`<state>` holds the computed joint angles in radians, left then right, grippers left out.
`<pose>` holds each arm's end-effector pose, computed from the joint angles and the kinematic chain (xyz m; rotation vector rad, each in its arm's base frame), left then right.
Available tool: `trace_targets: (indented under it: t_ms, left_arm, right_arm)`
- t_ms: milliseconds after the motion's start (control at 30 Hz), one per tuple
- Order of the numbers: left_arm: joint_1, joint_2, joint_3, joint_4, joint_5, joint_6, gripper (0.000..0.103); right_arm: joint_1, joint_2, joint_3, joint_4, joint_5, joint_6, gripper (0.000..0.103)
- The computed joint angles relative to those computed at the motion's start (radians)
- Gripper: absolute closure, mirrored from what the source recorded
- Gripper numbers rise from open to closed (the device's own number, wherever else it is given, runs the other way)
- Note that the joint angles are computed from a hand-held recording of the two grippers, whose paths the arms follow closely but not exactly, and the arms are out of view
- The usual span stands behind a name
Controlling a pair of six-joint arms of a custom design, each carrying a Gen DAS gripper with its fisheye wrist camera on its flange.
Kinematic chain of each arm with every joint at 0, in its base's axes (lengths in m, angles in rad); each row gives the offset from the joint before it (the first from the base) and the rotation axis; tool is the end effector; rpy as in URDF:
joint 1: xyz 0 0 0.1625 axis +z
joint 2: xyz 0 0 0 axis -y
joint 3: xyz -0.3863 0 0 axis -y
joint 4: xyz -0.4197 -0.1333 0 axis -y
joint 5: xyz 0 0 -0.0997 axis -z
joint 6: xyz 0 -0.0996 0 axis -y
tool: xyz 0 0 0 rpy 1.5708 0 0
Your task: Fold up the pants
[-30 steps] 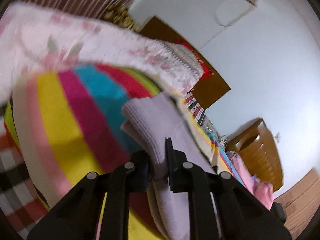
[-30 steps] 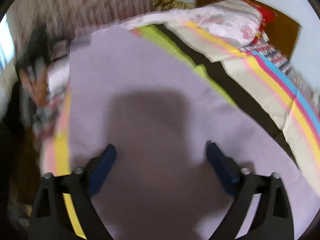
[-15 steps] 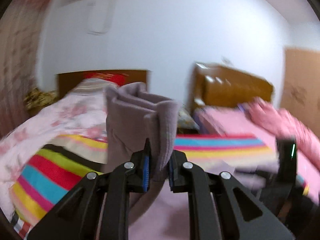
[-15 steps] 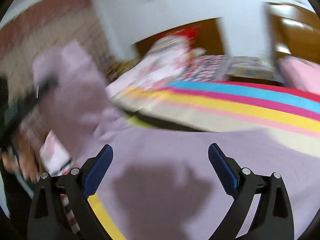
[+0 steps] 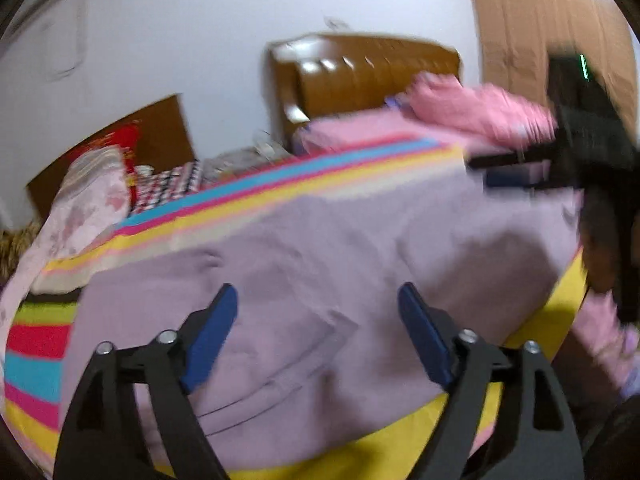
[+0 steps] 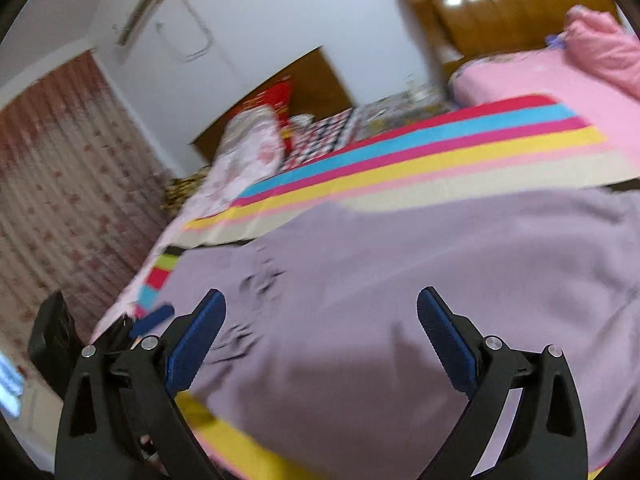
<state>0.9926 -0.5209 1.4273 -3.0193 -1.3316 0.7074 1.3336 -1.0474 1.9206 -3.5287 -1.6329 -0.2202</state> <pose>-0.2671 -0.6964 -0.0071 1.5901 2.2779 -0.7484 -0.0168 -0.6103 0.2171 -0.0672 -2.4689 1.4320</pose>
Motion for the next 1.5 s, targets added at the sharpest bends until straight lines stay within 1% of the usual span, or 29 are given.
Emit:
trace_targets:
  t_ms: [67, 100, 133, 167, 200, 267, 300, 367, 433, 500, 533, 600, 633, 733, 833, 867, 900, 933, 1033, 1100, 1133, 1167, 1200, 1233, 1267, 1333, 1367, 1433, 1500]
  left_arm:
    - [0.016, -0.025, 0.019, -0.07, 0.015, -0.06, 0.003]
    - [0.028, -0.037, 0.026, -0.101, 0.036, -0.09, 0.002]
    - [0.045, -0.041, 0.02, -0.132, 0.072, -0.122, 0.002]
    - [0.061, -0.043, 0.014, -0.157, 0.115, -0.15, 0.002]
    - [0.074, -0.042, 0.014, -0.183, 0.151, -0.175, 0.002]
    - [0.1, -0.039, 0.004, -0.215, 0.186, -0.211, 0.002]
    - [0.113, -0.051, 0.02, -0.237, 0.188, -0.227, 0.002]
    - [0.134, -0.063, 0.044, -0.281, 0.183, -0.241, 0.002]
    - [0.151, -0.076, 0.079, -0.329, 0.173, -0.236, 0.002]
    - [0.166, -0.074, 0.087, -0.346, 0.167, -0.24, 0.002]
    - [0.174, -0.076, 0.096, -0.353, 0.161, -0.249, 0.002]
    - [0.18, -0.09, 0.112, -0.337, 0.164, -0.273, 0.002]
    - [0.184, -0.105, 0.127, -0.337, 0.161, -0.274, 0.002]
    - [0.17, -0.118, 0.154, -0.374, 0.167, -0.245, 0.002]
    - [0.17, -0.134, 0.179, -0.397, 0.181, -0.22, 0.002]
    - [0.175, -0.141, 0.188, -0.399, 0.175, -0.221, 0.002]
    - [0.176, -0.145, 0.197, -0.4, 0.175, -0.225, 0.002]
    - [0.179, -0.147, 0.203, -0.398, 0.174, -0.228, 0.002]
    - [0.183, -0.144, 0.207, -0.386, 0.182, -0.223, 0.002]
    - [0.181, -0.148, 0.213, -0.382, 0.175, -0.215, 0.002]
    - [0.178, -0.153, 0.219, -0.387, 0.172, -0.204, 0.002]
    - [0.177, -0.156, 0.22, -0.39, 0.173, -0.193, 0.002]
    - [0.175, -0.158, 0.221, -0.391, 0.176, -0.183, 0.002]
    - [0.175, -0.163, 0.22, -0.384, 0.177, -0.176, 0.002]
    - [0.175, -0.166, 0.217, -0.37, 0.177, -0.174, 0.002]
    - [0.175, -0.164, 0.202, -0.35, 0.184, -0.168, 0.002]
    - [0.174, -0.163, 0.194, -0.339, 0.185, -0.168, 0.002]
    - [0.174, -0.159, 0.167, -0.3, 0.173, -0.187, 0.002]
    - [0.164, -0.145, 0.119, -0.234, 0.182, -0.223, 0.002]
  right_arm:
    - [0.007, 0.022, -0.018, 0.051, 0.051, -0.004, 0.009]
    - [0.008, 0.032, -0.028, 0.079, 0.082, -0.001, 0.009]
    - [0.002, 0.037, -0.035, 0.124, 0.131, 0.006, 0.01]
    - [-0.005, 0.051, -0.054, 0.184, 0.185, 0.021, 0.014]
    - [-0.008, 0.063, -0.069, 0.231, 0.218, 0.038, 0.016]
    - [-0.008, 0.104, -0.121, 0.351, 0.26, 0.068, 0.022]
    - [-0.004, 0.121, -0.14, 0.385, 0.257, 0.073, 0.024]
    - [0.024, 0.163, -0.182, 0.408, 0.172, 0.068, 0.024]
    - [0.048, 0.188, -0.203, 0.402, 0.114, 0.061, 0.025]
    - [0.062, 0.212, -0.244, 0.436, 0.113, 0.068, 0.027]
    - [0.074, 0.226, -0.27, 0.462, 0.09, 0.078, 0.028]
    - [0.116, 0.285, -0.367, 0.544, -0.043, 0.101, 0.028]
    - [0.121, 0.304, -0.394, 0.567, -0.067, 0.119, 0.026]
    - [0.133, 0.303, -0.397, 0.561, -0.116, 0.119, 0.03]
    - [0.146, 0.284, -0.369, 0.531, -0.182, 0.124, 0.029]
    - [0.142, 0.287, -0.37, 0.523, -0.189, 0.128, 0.027]
    - [0.132, 0.288, -0.373, 0.521, -0.155, 0.139, 0.026]
    - [0.133, 0.292, -0.382, 0.52, -0.143, 0.149, 0.026]
    - [0.142, 0.316, -0.424, 0.523, -0.175, 0.148, 0.026]
    - [0.143, 0.34, -0.47, 0.548, -0.163, 0.181, 0.026]
    - [0.146, 0.346, -0.481, 0.55, -0.172, 0.186, 0.035]
    - [0.153, 0.357, -0.495, 0.541, -0.203, 0.185, 0.05]
    - [0.158, 0.365, -0.501, 0.53, -0.234, 0.178, 0.059]
    - [0.159, 0.37, -0.502, 0.518, -0.244, 0.172, 0.075]
    - [0.153, 0.366, -0.488, 0.484, -0.231, 0.159, 0.087]
    - [0.136, 0.344, -0.437, 0.388, -0.138, 0.126, 0.088]
    - [0.143, 0.341, -0.431, 0.355, -0.134, 0.115, 0.089]
    - [0.162, 0.329, -0.432, 0.335, -0.117, 0.085, 0.089]
    - [0.202, 0.335, -0.479, 0.343, -0.117, 0.022, 0.089]
